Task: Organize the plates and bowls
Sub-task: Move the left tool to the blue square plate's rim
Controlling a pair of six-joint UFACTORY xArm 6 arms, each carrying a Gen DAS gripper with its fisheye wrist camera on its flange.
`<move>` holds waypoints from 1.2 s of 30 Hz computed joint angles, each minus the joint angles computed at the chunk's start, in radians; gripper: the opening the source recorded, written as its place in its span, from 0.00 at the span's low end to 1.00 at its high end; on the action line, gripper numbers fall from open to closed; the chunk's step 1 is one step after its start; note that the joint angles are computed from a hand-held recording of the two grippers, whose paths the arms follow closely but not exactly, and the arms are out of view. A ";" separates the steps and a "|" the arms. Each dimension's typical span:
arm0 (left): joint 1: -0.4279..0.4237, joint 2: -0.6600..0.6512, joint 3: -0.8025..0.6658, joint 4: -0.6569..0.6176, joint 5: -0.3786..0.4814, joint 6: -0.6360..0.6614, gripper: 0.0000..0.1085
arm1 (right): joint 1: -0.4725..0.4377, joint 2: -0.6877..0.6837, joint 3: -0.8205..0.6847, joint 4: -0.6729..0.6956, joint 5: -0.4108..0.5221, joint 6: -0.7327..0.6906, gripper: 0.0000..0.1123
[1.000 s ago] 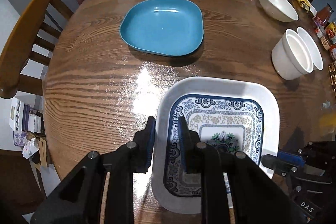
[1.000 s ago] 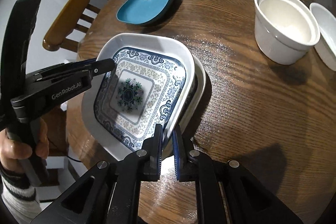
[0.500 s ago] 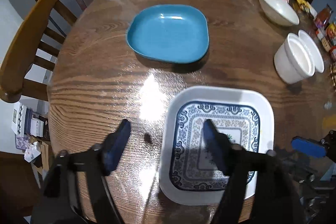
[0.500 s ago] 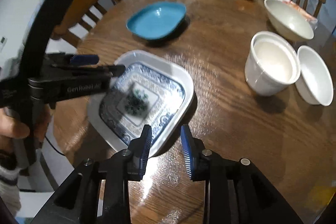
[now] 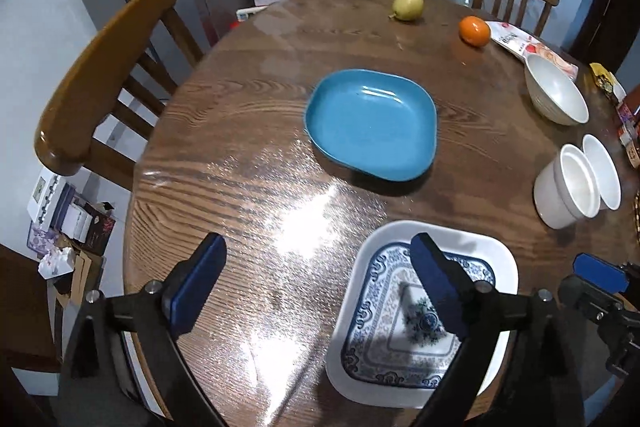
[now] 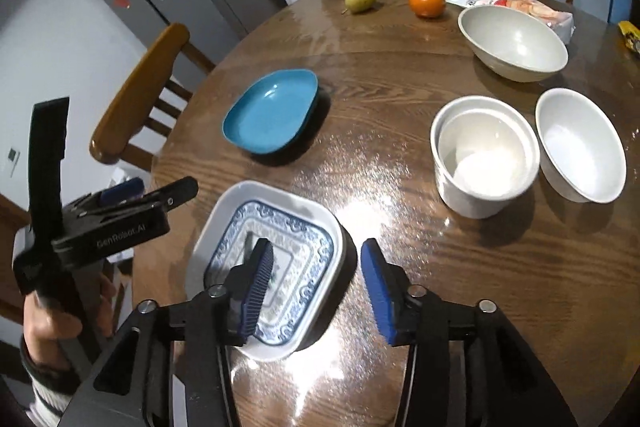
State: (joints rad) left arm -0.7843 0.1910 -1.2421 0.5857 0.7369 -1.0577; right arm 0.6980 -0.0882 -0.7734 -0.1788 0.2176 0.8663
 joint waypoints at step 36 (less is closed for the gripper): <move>0.171 0.246 -0.203 -0.164 -0.154 0.261 0.87 | -0.044 0.462 -0.527 -0.028 0.173 -0.033 0.44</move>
